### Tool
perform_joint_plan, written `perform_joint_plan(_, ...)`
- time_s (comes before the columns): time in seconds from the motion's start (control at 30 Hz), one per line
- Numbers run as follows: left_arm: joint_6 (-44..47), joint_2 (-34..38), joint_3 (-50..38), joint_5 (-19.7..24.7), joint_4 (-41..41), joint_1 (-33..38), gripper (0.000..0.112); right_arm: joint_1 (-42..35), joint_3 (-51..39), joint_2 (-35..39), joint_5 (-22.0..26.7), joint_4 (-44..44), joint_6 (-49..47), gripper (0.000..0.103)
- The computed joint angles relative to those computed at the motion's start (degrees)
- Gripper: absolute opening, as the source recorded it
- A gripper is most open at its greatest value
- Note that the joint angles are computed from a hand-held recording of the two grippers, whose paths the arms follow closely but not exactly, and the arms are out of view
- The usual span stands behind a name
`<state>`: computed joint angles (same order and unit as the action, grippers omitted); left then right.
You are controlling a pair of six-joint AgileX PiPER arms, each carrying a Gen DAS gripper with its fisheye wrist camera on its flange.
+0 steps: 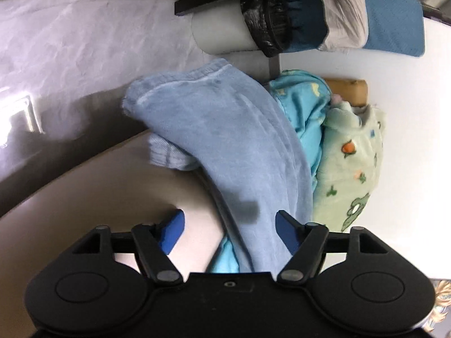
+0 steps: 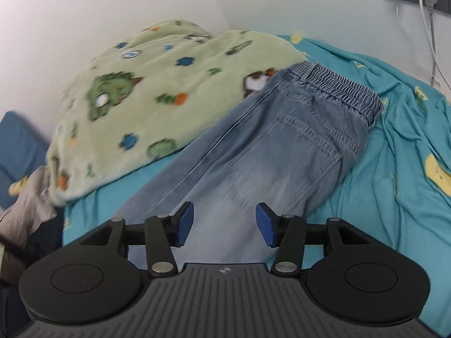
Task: Fold clothes
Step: 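Open both grippers and lay the folded jeans on the bed, then grasp the leg hem with the left gripper and straighten it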
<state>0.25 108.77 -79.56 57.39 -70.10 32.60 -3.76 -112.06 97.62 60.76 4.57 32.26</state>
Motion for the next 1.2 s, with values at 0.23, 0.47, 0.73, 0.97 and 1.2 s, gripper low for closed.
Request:
perform_joint_plan(0.23,-2.4,3.4,2.7,-6.9,-2.8,0.8,0.07,5.2,14.7,-10.9,-5.2,0.6,3.9,0.055)
perform_joint_plan(0.47,-0.9,6.9,0.8,-9.9,-9.1,-0.7,0.071,10.0,16.6,-9.3,-5.7,-2.4,5.4,0.055)
perform_joint_plan(0.73,-1.9,9.9,-4.4,-14.8,-9.9,-2.4,0.029,10.9,16.7,-6.7,-4.7,-3.1,5.5,0.055)
perform_joint_plan(0.97,-7.0,5.0,-11.5,-20.7,8.3,-6.5,0.01,12.2,17.7,-7.2,-5.9,-7.2,6.8,0.054)
perform_joint_plan(1.2,-24.5,-0.1,-27.2,-19.3,36.7,-16.1,0.009,9.0,20.7,-8.4,-7.3,-2.1,6.2,0.054)
